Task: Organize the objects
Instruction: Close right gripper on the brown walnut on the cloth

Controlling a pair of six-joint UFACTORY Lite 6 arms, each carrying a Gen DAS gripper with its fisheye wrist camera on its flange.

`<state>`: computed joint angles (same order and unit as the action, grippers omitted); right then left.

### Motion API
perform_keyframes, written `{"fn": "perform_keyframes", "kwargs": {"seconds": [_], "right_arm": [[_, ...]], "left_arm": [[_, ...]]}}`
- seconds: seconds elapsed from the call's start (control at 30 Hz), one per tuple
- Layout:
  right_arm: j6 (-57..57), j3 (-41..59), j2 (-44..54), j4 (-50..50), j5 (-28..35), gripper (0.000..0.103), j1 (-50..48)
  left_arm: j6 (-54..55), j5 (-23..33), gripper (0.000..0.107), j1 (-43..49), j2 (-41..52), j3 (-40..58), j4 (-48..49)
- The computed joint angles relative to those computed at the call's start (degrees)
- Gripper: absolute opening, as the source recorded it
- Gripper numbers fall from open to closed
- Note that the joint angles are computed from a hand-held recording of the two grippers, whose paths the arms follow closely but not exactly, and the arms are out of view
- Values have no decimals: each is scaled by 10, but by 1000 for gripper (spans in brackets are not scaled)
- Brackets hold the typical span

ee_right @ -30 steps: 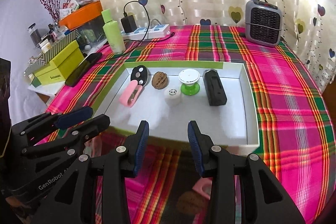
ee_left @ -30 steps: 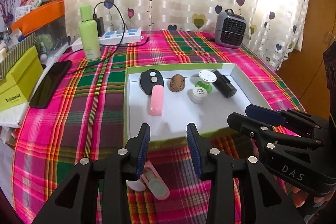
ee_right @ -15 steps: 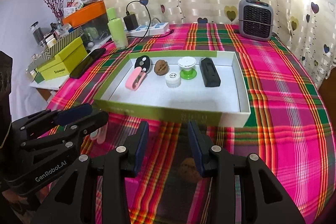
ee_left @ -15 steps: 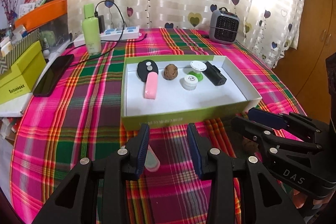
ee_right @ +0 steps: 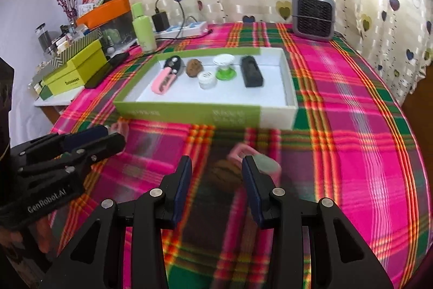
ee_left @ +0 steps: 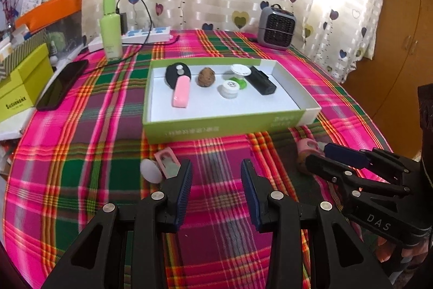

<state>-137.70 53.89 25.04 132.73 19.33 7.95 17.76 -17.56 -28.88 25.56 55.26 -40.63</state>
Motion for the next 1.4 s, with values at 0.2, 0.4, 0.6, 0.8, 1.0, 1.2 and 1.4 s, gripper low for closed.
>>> {"fn": "perform_keyframes", "kwargs": {"seconds": [0.2,0.4,0.6,0.8,1.0,1.2,1.4], "right_arm": [[-4,-19,-6,-1,8,40,-22],[-6,-28,-3,-13,18,40,-29],[39,-6,22,-63,24,40,-32],[57,18,39,-87,20,40,-22],[72,44,57,-109,10,43,-12],[74,67,72,-106,-10,44,-3],[91,70,75,-118,-6,44,-7]], "left_arm": [[-39,8,35,-7,15,7,39],[-59,10,35,-13,27,12,57],[-60,14,35,-15,34,18,57],[-67,14,35,-16,35,18,60],[-65,16,35,-16,39,21,55],[-73,17,35,-11,41,22,64],[-74,19,35,-10,45,26,66]]}}
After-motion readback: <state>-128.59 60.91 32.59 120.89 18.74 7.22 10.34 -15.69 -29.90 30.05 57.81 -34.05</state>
